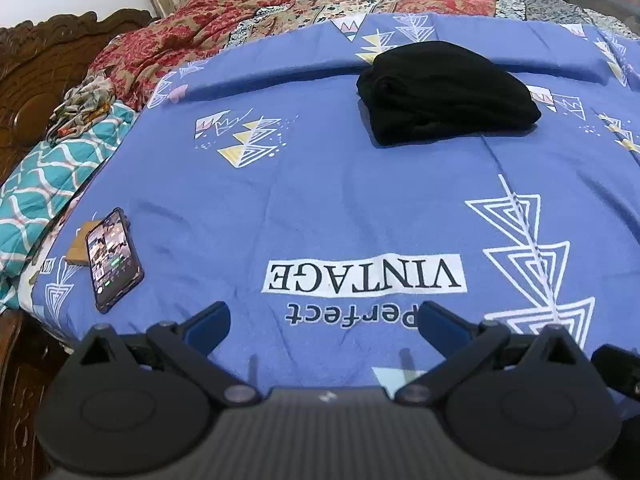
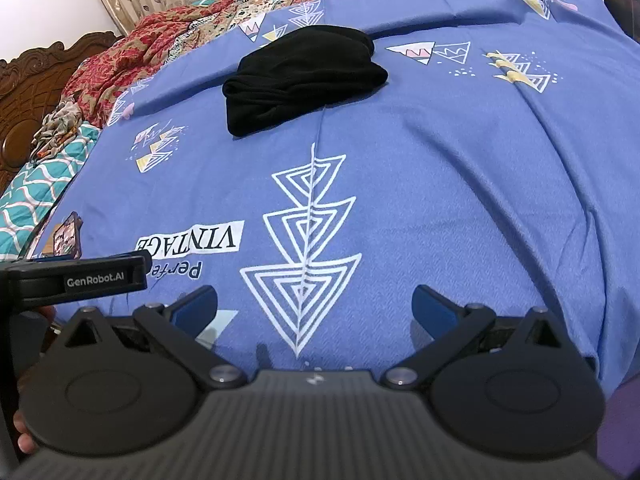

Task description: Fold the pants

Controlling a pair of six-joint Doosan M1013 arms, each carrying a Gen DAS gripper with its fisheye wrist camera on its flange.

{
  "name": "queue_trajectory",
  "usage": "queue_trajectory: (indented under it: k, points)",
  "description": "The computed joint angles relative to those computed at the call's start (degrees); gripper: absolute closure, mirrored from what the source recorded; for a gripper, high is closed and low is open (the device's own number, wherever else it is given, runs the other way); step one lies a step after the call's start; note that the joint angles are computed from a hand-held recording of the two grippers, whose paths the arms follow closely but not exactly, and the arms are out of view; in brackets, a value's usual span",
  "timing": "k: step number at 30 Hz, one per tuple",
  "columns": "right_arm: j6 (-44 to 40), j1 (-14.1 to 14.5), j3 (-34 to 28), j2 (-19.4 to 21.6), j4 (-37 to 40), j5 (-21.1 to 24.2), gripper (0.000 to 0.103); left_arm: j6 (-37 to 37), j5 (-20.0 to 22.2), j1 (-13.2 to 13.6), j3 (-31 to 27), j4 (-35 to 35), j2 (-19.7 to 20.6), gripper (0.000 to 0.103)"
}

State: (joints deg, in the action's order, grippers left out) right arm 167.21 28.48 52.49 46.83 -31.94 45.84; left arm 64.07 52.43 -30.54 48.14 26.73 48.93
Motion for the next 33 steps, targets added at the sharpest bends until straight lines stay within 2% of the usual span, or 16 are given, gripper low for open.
queue_trajectory:
  k: [26,33]
  points:
    - [0.5,0.3,-0.3,0.1,-0.8,0.3,0.0,2.3,-0.6,0.1,0.6,-2.6,-0.5,0.0]
    - [0.3,0.2,-0.3,0.0,-0.6,0.3,0.0,2.6,0.5,0.3,-0.1,-3.6,-0.2,0.0]
